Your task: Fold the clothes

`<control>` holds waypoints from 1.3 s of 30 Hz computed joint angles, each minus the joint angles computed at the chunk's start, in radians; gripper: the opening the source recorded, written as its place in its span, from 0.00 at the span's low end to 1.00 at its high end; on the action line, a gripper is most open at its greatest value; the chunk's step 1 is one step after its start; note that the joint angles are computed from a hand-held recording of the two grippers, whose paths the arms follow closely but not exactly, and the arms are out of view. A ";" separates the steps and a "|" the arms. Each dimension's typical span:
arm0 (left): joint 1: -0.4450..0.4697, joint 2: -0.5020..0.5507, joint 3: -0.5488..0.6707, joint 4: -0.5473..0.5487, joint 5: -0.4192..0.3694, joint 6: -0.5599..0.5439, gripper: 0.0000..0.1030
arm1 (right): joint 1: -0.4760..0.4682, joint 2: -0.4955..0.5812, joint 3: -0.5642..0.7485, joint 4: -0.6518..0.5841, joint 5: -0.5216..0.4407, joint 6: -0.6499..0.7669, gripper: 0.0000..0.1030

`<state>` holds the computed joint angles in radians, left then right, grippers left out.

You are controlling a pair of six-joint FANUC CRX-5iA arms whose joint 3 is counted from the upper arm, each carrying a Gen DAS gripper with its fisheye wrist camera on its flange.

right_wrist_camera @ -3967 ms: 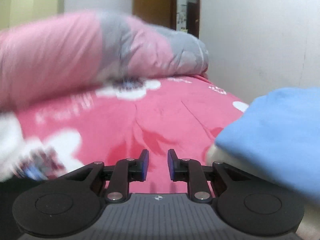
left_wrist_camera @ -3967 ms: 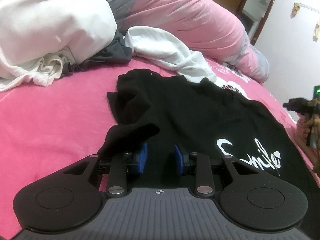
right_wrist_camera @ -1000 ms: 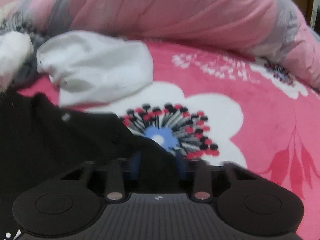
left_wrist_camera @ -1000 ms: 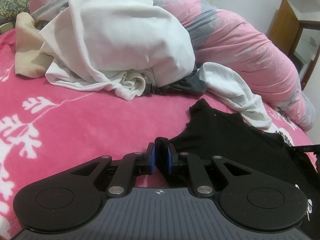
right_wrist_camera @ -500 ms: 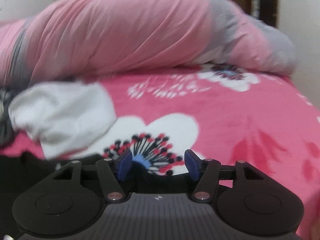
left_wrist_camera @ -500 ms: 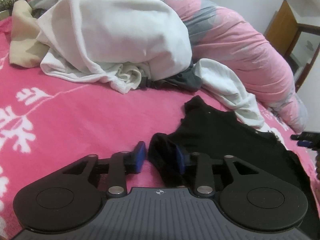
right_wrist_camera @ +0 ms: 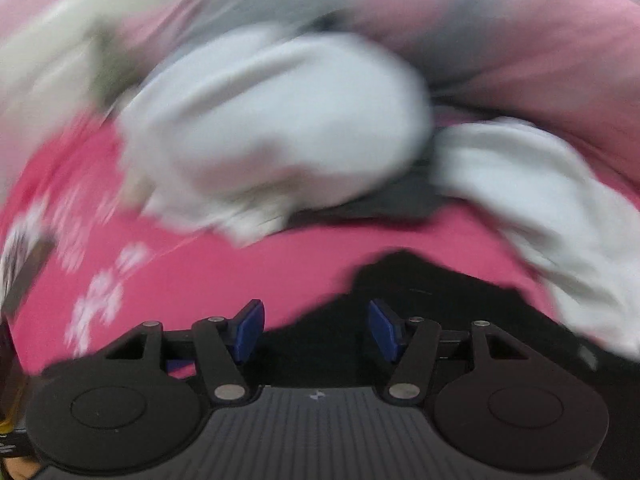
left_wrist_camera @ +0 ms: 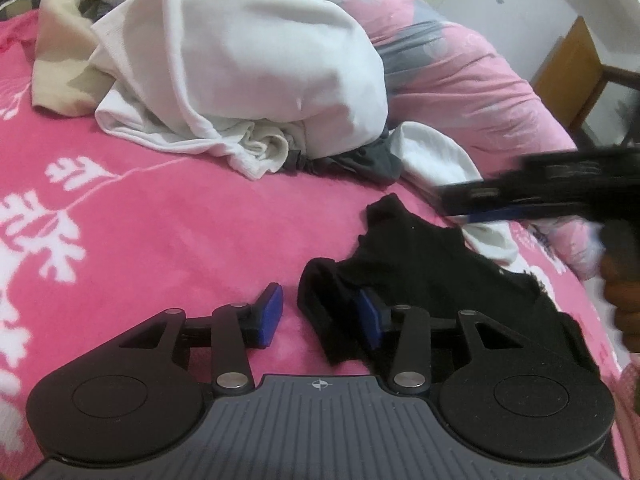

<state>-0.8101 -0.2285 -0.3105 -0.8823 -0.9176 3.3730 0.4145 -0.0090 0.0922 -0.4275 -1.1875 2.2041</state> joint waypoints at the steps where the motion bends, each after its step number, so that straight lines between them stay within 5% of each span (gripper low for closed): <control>1: 0.003 -0.018 -0.011 0.003 -0.003 0.021 0.41 | 0.052 -0.001 -0.013 0.036 0.008 0.024 0.58; 3: 0.001 -0.062 -0.032 -0.005 -0.039 0.098 0.41 | 0.105 0.001 -0.020 0.070 0.016 0.053 0.57; 7: -0.055 -0.106 -0.044 -0.085 -0.232 0.356 0.41 | 0.126 0.010 -0.009 0.067 -0.009 0.165 0.56; 10: -0.033 -0.125 -0.060 -0.070 -0.253 0.417 0.41 | 0.144 -0.008 -0.044 0.060 -0.035 0.317 0.56; 13: 0.004 -0.123 -0.068 -0.029 -0.201 0.370 0.41 | 0.236 -0.077 -0.193 0.183 0.080 0.380 0.46; 14: -0.004 -0.114 -0.061 -0.038 -0.205 0.356 0.41 | 0.231 -0.083 -0.202 0.170 0.080 0.380 0.23; 15: -0.015 -0.107 -0.056 -0.052 -0.206 0.343 0.41 | 0.222 -0.092 -0.211 0.154 0.083 0.378 0.09; 17: -0.029 -0.100 -0.050 -0.074 -0.191 0.309 0.41 | 0.160 -0.132 -0.219 0.082 0.126 0.334 0.08; 19: -0.015 -0.113 -0.062 -0.070 -0.112 0.247 0.41 | 0.012 -0.161 -0.189 -0.086 0.113 0.285 0.08; 22: 0.073 -0.131 -0.095 0.035 0.117 0.022 0.42 | -0.228 -0.170 -0.176 -0.300 0.083 0.113 0.08; 26: 0.120 -0.077 -0.096 0.184 0.298 -0.288 0.42 | -0.411 -0.125 -0.204 -0.378 0.076 -0.159 0.11; 29: 0.082 -0.013 -0.053 0.183 0.277 -0.381 0.43 | -0.498 -0.048 -0.191 -0.421 0.015 -0.305 0.14; 33: 0.007 0.039 0.006 0.104 0.176 -0.380 0.45 | -0.508 -0.085 -0.205 -0.427 0.081 -0.234 0.16; 35: 0.019 0.042 0.006 0.115 0.185 -0.395 0.45 | -0.479 -0.131 -0.218 -0.427 0.124 -0.105 0.19; 39: 0.024 0.036 0.004 0.125 0.183 -0.412 0.45 | -0.331 -0.168 -0.195 -0.345 0.128 0.187 0.42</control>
